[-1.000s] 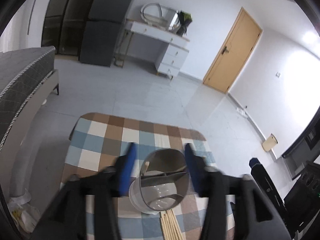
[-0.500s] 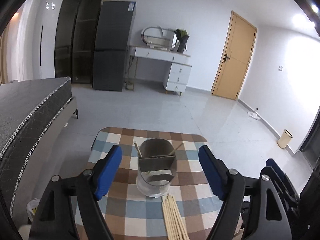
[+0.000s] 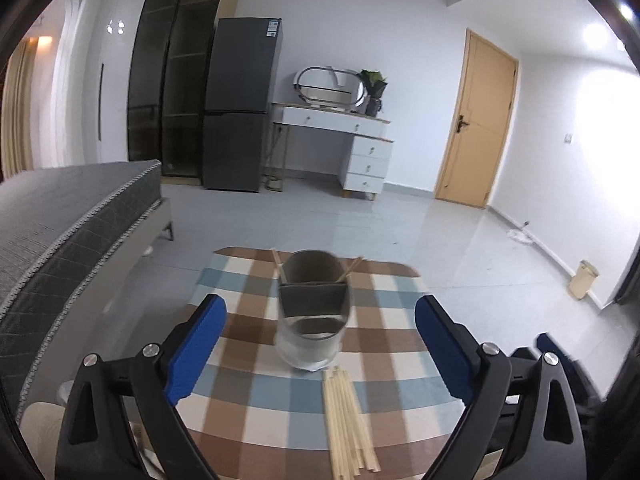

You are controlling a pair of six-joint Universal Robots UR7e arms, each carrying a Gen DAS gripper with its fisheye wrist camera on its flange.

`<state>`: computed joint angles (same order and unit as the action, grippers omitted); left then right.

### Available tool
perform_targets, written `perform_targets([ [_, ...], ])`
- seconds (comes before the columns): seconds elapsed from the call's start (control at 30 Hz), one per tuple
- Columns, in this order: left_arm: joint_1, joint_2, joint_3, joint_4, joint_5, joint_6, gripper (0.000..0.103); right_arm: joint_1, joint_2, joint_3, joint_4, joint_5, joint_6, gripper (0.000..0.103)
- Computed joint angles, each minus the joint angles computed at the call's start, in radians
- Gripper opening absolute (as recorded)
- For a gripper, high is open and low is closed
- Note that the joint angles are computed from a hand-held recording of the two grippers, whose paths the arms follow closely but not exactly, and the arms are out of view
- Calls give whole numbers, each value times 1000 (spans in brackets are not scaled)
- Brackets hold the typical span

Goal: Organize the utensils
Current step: 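Lower the chopsticks into the holder and open both grippers, then move both tools back down toward the remaining chopsticks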

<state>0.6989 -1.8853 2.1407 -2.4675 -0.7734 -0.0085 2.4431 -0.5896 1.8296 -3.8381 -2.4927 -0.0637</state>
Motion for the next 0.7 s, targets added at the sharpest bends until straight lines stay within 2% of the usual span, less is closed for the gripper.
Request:
perform_targets([
  [0.2,68,38,30,-98,0,84,93,-18,-1,22,49,23,49,103],
  [0.43,143,89,53,-150,-25,100,93,-60,-12,41,191,44,192,103],
  [0.7,238,143,35,-73,-73,59,93,-115,-22,27,434,65,327,103],
])
